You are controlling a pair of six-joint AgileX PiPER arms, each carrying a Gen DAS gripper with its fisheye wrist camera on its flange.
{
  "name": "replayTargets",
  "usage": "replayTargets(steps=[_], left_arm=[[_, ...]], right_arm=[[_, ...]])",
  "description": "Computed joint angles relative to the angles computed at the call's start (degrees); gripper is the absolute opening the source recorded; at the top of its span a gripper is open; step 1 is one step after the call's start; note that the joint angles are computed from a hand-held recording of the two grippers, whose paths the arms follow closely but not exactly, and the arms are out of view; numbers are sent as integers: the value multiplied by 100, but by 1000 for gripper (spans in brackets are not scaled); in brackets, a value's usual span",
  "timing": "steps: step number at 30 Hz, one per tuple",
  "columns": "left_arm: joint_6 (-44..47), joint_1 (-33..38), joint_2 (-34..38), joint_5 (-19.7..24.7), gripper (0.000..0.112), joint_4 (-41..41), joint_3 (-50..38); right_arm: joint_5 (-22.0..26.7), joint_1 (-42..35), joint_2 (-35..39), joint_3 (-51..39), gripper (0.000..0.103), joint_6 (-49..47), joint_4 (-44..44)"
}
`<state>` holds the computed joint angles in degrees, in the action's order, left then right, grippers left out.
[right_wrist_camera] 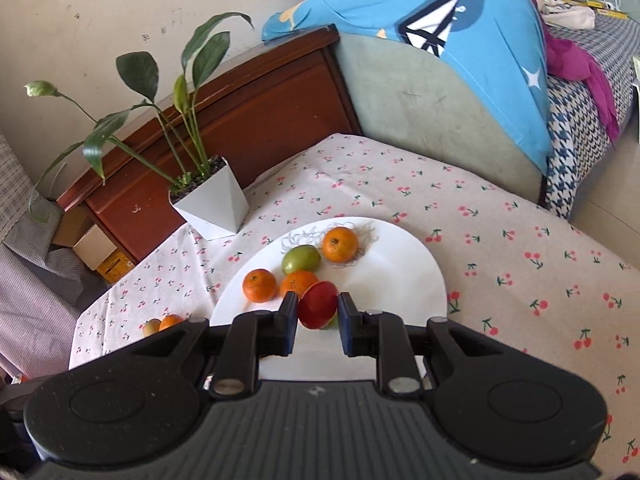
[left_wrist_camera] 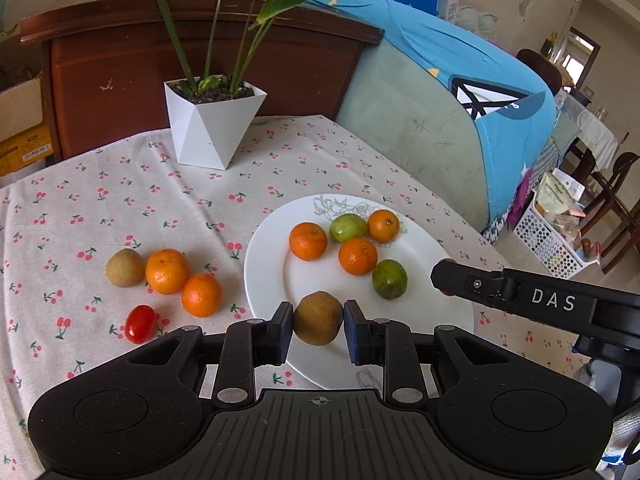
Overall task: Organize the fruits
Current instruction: 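Carry the kiwi with the left gripper while the right gripper carries the tomato onto the plate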
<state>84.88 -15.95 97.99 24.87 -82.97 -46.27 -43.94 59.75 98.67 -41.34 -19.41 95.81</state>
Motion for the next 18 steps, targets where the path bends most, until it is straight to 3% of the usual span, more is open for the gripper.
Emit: replayTargets(steps=[12, 18], left_arm=[[226, -538, 124, -203, 25, -216, 57], [128, -601, -63, -353, 27, -114, 74]], right_arm=[[320, -119, 55, 76, 25, 263, 197], [146, -72, -19, 19, 26, 110, 341]])
